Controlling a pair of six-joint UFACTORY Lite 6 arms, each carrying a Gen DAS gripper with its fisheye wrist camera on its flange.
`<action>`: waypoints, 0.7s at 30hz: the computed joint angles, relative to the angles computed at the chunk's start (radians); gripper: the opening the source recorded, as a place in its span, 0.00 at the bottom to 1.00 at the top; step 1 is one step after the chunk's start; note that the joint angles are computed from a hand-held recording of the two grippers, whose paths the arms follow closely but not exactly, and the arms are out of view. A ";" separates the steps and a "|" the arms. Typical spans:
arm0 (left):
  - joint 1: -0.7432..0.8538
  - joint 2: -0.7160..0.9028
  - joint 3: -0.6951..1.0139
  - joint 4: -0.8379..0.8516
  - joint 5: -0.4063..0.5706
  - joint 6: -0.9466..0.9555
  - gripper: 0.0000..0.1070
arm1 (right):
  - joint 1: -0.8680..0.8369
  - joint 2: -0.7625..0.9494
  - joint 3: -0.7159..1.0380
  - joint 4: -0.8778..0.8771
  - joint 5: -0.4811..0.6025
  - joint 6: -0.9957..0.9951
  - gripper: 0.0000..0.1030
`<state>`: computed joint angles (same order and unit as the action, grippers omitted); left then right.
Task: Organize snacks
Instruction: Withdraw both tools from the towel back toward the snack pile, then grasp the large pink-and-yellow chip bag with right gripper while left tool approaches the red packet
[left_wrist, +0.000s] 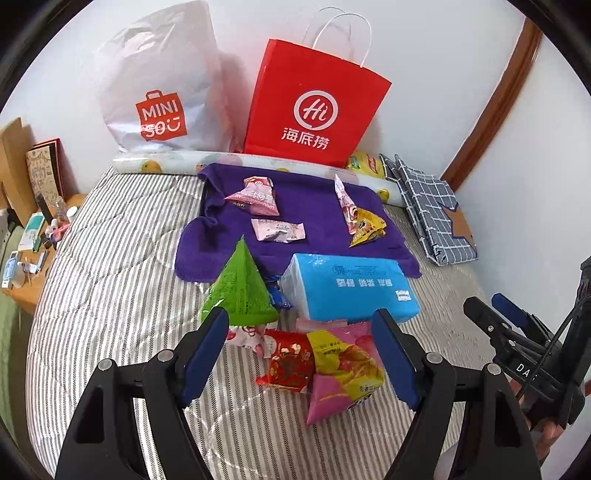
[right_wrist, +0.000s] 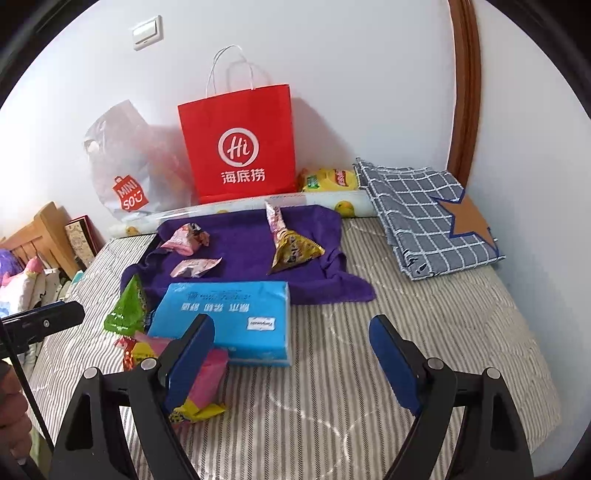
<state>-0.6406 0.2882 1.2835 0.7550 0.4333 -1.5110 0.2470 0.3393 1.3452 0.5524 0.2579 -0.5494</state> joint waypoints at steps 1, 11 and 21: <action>0.005 -0.006 -0.014 -0.003 -0.013 0.001 0.74 | 0.001 0.001 -0.006 0.051 0.009 -0.050 0.83; 0.065 -0.087 -0.159 -0.053 -0.079 0.018 0.74 | 0.103 0.051 -0.022 0.096 0.041 -0.093 0.83; 0.083 -0.151 -0.268 -0.051 -0.066 0.043 0.74 | 0.189 0.153 0.015 0.104 0.055 -0.046 0.83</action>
